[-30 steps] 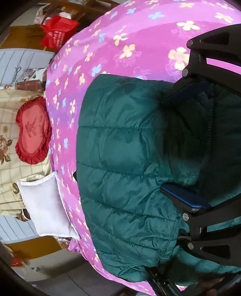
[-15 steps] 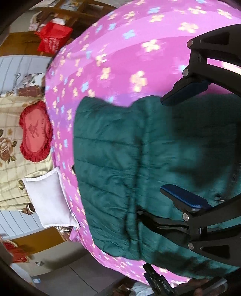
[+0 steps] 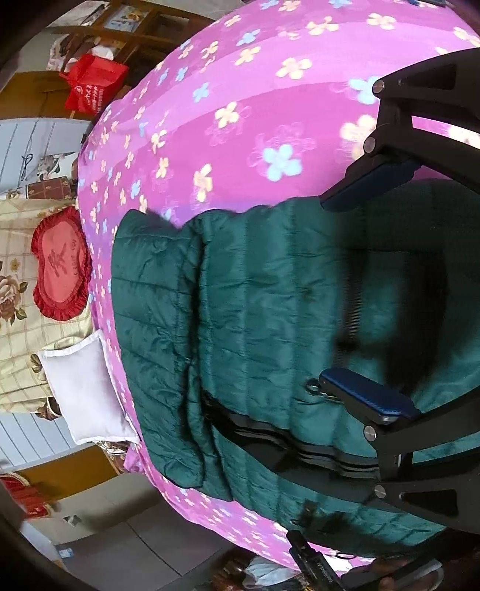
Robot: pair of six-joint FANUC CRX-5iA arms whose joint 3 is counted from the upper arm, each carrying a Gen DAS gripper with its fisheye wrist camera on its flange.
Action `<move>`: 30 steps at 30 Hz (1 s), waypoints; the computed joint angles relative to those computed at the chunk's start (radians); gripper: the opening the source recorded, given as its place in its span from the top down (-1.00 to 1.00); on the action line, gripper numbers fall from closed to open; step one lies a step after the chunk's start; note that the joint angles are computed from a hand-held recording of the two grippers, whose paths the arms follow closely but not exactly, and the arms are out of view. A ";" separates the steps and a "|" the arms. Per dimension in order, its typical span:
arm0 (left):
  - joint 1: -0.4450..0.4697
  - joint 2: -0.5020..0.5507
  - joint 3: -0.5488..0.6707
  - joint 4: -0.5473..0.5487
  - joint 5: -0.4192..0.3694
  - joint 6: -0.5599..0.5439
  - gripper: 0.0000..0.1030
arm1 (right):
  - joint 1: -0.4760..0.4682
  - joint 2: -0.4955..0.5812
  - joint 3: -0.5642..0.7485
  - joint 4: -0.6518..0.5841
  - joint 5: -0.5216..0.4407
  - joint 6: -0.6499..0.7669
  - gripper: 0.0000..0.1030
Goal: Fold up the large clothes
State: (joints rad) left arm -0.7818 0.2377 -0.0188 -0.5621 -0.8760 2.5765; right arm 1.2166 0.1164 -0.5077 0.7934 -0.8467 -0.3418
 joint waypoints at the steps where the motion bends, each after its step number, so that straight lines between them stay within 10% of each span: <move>1: -0.003 -0.006 -0.009 0.001 -0.001 0.004 -0.54 | 0.009 -0.004 -0.004 -0.009 -0.004 -0.003 -0.65; 30: 0.006 -0.148 -0.220 0.091 0.047 0.006 -0.54 | 0.161 -0.121 -0.109 -0.141 -0.071 -0.055 -0.67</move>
State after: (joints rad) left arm -0.7756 0.0901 -0.2386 -0.4711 -0.8285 2.5827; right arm 1.3773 -0.0044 -0.6166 0.6528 -0.9175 -0.3964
